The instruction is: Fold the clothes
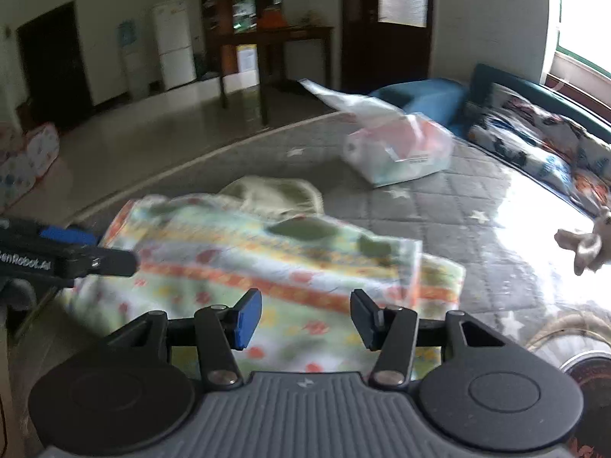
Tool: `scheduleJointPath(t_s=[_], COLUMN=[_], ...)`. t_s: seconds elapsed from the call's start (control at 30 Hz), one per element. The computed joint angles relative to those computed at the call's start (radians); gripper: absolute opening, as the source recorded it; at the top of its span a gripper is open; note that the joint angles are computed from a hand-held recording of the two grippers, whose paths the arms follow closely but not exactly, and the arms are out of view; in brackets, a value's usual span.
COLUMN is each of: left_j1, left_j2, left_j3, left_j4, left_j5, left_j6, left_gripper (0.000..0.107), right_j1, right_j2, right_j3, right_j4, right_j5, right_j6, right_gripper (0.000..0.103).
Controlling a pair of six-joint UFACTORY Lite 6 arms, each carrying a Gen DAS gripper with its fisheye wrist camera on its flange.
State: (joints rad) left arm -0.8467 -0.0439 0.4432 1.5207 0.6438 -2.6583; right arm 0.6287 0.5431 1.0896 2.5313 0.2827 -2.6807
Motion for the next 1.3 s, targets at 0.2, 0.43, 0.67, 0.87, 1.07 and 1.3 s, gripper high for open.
scheduleJointPath(t_s=[0.2,0.43,0.67,0.87,1.07,1.3], left_j1=[-0.044,-0.082,-0.130,-0.191,-0.236,-0.292], left_j2=[0.043,0.048,0.054,0.077,0.098,0.111], left_j3=[0.034,0.036,0.038,0.060,0.076,0.082], left_j4=[-0.053,-0.100,-0.136,-0.187,-0.204,-0.216], left_j5=[0.013,0.033,0.047,0.086,0.105,0.140], left_j6=[0.027,0.037,0.021,0.020,0.004,-0.040], left_gripper=[0.097,0.103,0.103,0.103,0.103,0.103], right_j1=[0.042,0.066,0.068,0.070,0.075,0.068], right_j2=[-0.015,-0.055,-0.092,-0.136,-0.175,-0.223], right_j3=[-0.048,-0.108,-0.166,-0.237,-0.313,-0.394], right_j4=[0.094,0.187,0.175,0.168,0.206,0.234], right_j5=[-0.011,-0.006,0.004,0.026,0.065,0.107], right_j6=[-0.126,-0.229,-0.225,-0.222,-0.250,-0.228], right_gripper=[0.055,0.059,0.063,0.072,0.081,0.084])
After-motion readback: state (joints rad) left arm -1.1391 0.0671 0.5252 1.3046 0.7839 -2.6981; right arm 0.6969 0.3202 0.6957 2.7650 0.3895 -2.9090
